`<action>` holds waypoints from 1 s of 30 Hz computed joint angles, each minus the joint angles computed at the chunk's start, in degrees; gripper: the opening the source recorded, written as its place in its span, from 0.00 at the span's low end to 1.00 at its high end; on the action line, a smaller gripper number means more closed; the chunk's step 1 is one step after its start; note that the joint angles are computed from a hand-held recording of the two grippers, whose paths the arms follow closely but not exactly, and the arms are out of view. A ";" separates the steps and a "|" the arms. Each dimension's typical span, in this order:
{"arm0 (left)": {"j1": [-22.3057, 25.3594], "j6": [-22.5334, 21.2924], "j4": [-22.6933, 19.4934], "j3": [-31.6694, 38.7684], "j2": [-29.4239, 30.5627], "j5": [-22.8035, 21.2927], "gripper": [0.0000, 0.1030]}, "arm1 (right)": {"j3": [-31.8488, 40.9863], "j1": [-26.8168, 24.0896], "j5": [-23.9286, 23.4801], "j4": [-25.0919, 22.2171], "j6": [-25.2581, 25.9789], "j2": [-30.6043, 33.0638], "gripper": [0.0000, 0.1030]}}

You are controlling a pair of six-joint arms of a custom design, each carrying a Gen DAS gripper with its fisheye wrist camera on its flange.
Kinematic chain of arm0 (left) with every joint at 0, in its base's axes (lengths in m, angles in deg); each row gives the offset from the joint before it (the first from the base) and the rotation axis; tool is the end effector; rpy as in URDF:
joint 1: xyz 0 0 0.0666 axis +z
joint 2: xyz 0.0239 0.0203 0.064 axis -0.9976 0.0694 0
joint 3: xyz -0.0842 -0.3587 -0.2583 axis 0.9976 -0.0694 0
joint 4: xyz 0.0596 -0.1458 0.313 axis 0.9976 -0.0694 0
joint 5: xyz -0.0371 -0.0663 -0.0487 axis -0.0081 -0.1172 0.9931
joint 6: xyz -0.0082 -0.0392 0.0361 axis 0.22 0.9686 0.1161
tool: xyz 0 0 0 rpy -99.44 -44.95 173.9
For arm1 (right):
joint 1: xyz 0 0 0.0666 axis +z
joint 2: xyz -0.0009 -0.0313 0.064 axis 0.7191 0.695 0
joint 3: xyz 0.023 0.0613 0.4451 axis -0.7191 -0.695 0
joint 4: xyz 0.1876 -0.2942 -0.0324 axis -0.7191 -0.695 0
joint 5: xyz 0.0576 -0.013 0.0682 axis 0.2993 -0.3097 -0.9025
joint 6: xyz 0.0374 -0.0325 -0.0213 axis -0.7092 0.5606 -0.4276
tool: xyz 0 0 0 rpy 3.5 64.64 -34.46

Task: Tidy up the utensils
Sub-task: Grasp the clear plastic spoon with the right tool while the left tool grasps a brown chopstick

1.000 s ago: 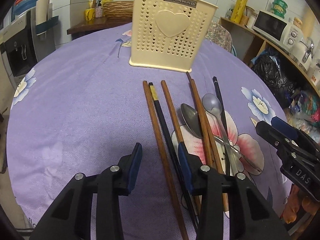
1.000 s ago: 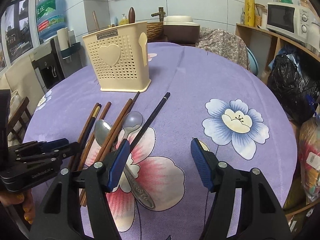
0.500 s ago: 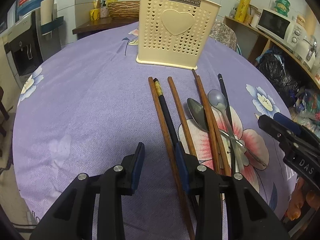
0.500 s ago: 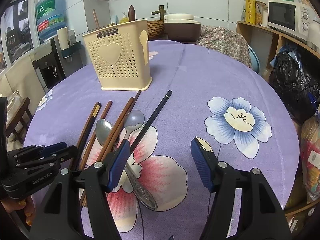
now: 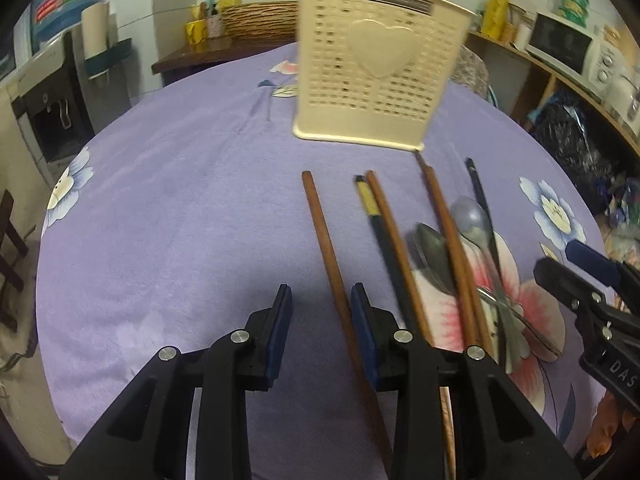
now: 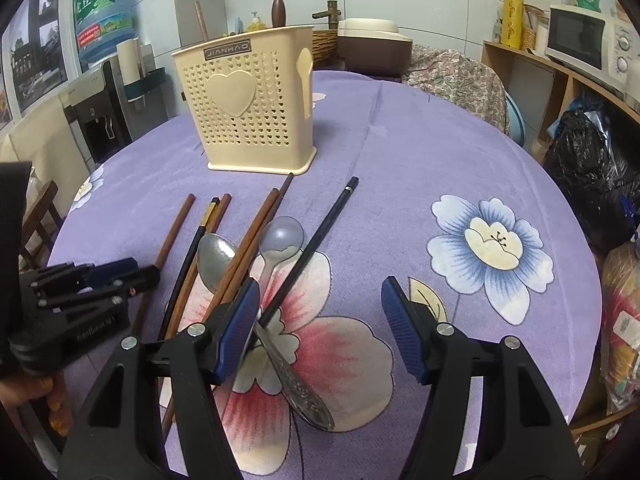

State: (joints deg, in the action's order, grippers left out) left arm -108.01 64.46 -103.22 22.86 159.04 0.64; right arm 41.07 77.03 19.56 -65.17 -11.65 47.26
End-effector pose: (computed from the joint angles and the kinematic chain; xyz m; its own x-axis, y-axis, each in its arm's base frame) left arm 0.6080 -0.2406 0.2870 -0.7917 -0.0238 -0.6104 0.0386 0.9953 -0.0889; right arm 0.6397 0.3756 0.3061 -0.6955 -0.0936 -0.7124 -0.1816 0.9822 0.0483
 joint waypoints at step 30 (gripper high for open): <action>0.48 0.05 2.05 -1.24 -0.37 0.11 0.47 | -0.01 -0.83 0.42 -1.11 -1.97 -0.30 0.08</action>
State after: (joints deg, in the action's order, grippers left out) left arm -107.54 64.51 -101.17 21.62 158.66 0.75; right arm 41.05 76.20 19.98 -66.28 -13.62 46.96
